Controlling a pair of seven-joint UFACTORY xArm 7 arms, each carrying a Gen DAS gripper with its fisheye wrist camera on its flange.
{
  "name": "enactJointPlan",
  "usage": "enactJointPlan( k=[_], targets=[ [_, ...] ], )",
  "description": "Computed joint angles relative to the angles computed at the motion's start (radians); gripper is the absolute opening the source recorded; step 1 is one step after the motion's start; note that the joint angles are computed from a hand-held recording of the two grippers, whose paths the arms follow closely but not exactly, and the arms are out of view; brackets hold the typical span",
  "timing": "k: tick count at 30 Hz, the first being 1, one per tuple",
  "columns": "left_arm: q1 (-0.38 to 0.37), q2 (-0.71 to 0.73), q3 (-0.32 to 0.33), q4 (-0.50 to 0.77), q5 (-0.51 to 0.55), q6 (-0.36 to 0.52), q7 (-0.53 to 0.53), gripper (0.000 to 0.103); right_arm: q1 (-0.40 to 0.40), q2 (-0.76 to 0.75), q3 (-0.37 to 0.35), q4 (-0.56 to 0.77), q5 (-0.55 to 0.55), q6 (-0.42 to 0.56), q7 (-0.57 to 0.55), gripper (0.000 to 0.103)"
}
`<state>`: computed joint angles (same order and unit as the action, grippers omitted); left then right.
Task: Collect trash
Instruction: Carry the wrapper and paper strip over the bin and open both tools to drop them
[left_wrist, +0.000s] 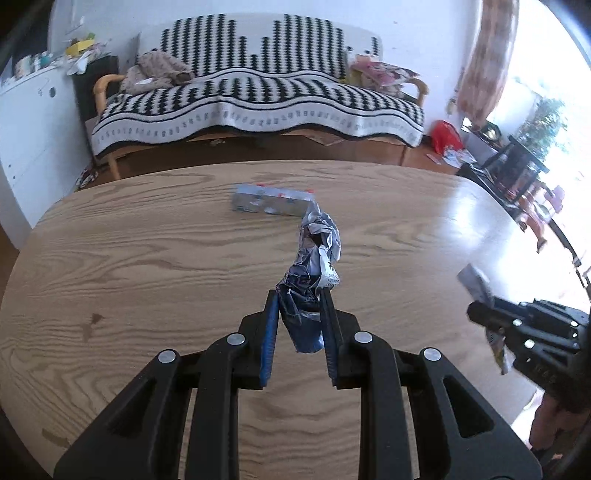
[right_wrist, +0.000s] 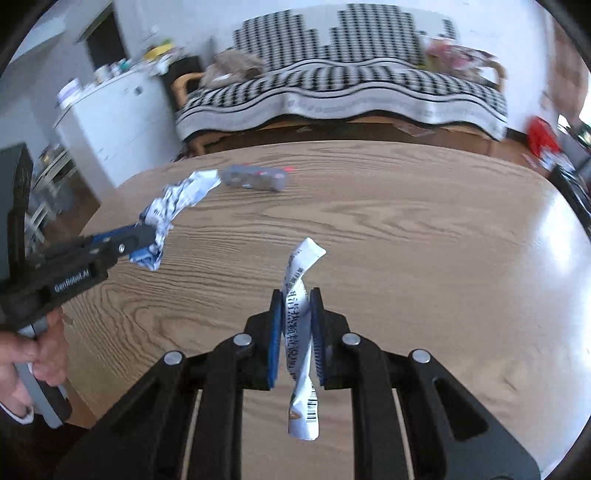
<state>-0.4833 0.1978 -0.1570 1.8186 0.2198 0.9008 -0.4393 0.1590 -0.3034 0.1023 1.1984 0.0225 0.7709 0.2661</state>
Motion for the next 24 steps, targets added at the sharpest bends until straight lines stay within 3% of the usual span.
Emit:
enactJointPlan(
  k=[12,24],
  targets=[
    [-0.162,0.111,-0.044,0.155,0.017,0.017,0.018,0.022,-0.14,-0.382,-0.094,-0.246,-0.029,0.104,0.03,0.015],
    [-0.304,0.251,-0.032,0.342,-0.018,0.066,0.095,0.022,-0.308,-0.597,-0.188,-0.37,-0.06,0.202,0.007,0.015]
  ],
)
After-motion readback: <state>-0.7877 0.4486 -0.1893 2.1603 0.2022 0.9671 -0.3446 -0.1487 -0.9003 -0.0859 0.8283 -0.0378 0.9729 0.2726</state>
